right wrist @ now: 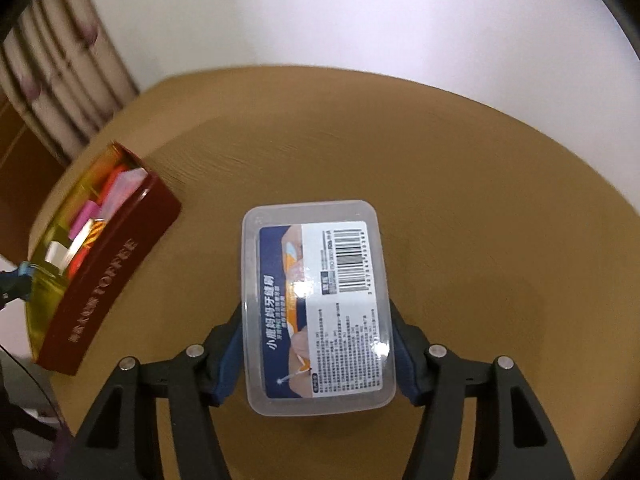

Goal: Organize rigid objects
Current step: 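Grasp the clear toothbrush box with the right tool while the left tool holds the keychain, then release the keychain in the tin while the right tool carries the clear box toward it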

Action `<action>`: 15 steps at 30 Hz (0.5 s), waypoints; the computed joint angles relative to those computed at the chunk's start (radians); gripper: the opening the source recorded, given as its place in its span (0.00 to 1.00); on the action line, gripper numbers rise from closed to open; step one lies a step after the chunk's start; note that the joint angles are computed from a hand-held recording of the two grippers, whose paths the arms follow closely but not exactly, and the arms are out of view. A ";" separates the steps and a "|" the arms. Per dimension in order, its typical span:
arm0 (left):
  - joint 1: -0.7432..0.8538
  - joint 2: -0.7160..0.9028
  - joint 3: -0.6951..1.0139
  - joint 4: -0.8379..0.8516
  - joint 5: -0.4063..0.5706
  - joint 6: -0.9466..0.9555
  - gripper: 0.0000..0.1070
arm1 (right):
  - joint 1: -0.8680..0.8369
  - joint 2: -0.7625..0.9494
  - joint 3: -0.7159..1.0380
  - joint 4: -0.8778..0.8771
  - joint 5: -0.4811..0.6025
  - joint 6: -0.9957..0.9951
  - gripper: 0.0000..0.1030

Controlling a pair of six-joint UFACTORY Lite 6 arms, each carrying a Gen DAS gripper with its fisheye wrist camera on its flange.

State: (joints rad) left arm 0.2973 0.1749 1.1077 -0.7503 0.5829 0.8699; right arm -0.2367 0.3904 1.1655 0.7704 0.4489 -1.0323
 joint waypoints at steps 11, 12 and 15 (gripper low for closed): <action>-0.088 0.117 0.202 0.126 -0.036 -0.088 0.26 | -0.074 -0.340 -0.396 0.246 -0.033 -0.224 0.61; -0.101 0.153 0.248 0.136 -0.036 -0.094 0.26 | -0.068 -0.349 -0.413 0.256 -0.039 -0.228 0.61; -0.135 0.287 0.411 0.209 -0.038 -0.163 0.26 | -0.101 -0.325 -0.428 0.328 -0.025 -0.315 0.61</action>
State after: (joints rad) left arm 0.1623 0.4616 1.5189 -0.5417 0.5449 0.7067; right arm -0.3374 0.0651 0.7377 1.0980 0.4236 -1.3476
